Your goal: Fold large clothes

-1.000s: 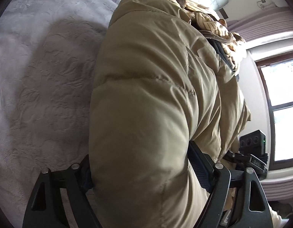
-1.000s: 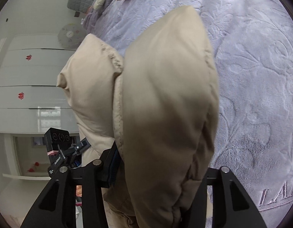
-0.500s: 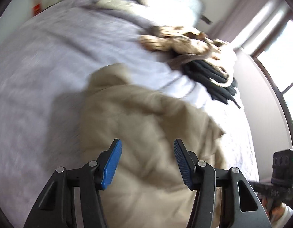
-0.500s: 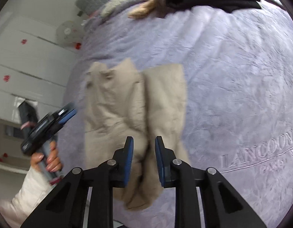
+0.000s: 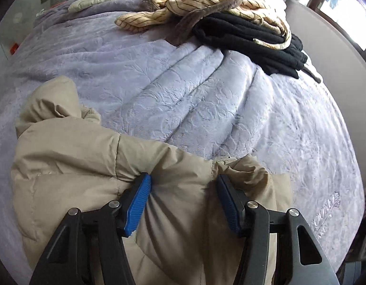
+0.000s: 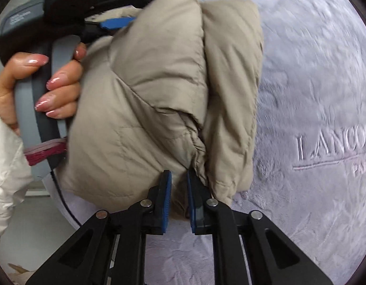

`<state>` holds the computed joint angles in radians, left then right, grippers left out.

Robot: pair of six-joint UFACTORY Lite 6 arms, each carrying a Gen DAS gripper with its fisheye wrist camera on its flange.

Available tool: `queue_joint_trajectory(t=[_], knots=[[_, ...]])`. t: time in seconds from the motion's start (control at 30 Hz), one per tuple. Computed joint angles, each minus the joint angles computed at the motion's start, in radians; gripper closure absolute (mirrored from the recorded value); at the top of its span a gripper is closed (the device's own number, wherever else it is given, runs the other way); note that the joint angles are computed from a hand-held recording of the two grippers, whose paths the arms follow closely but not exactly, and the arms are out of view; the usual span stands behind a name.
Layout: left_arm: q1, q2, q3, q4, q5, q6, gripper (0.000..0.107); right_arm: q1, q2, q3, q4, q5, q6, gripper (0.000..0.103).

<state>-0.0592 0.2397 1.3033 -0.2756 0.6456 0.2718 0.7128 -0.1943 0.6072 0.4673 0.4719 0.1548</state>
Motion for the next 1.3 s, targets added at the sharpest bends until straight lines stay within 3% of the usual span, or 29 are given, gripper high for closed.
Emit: queue_joint_trajectory(t=[0.2, 0.53, 0.77, 0.9, 1.1, 1.2, 1.23, 1.27, 1.3], knots=[[-0.071, 0.024, -0.019, 0.111, -0.063, -0.104, 0.048, -0.018, 0.054, -0.078, 0.167, -0.102, -0.189, 0.101], [-0.058, 0.007, -0.006, 0.107, -0.017, -0.078, 0.048, -0.124, 0.167, 0.008, 0.257, -0.060, -0.338, 0.102], [-0.035, -0.077, -0.006, 0.105, 0.069, -0.075, 0.048, -0.122, 0.177, 0.037, 0.194, -0.044, -0.265, 0.102], [0.004, -0.214, -0.064, 0.087, 0.108, -0.015, 0.048, -0.116, 0.170, 0.062, 0.126, -0.012, -0.177, 0.102], [0.223, -0.469, -0.238, 0.033, 0.197, 0.151, 0.048, -0.061, -0.002, 0.109, -0.109, 0.081, 0.085, 0.096], [0.334, -0.534, -0.309, 0.042, 0.222, 0.180, 0.048, -0.070, -0.076, 0.160, -0.137, 0.108, 0.101, 0.095], [0.366, -0.560, -0.338, 0.047, 0.226, 0.186, 0.048, -0.077, -0.073, 0.193, -0.151, 0.116, 0.107, 0.091], [0.406, -0.580, -0.359, 0.048, 0.232, 0.198, 0.048, -0.085, -0.060, 0.230, -0.174, 0.122, 0.121, 0.073], [0.441, -0.594, -0.379, 0.040, 0.235, 0.211, 0.048, -0.101, -0.033, 0.278, -0.184, 0.122, 0.118, 0.041]])
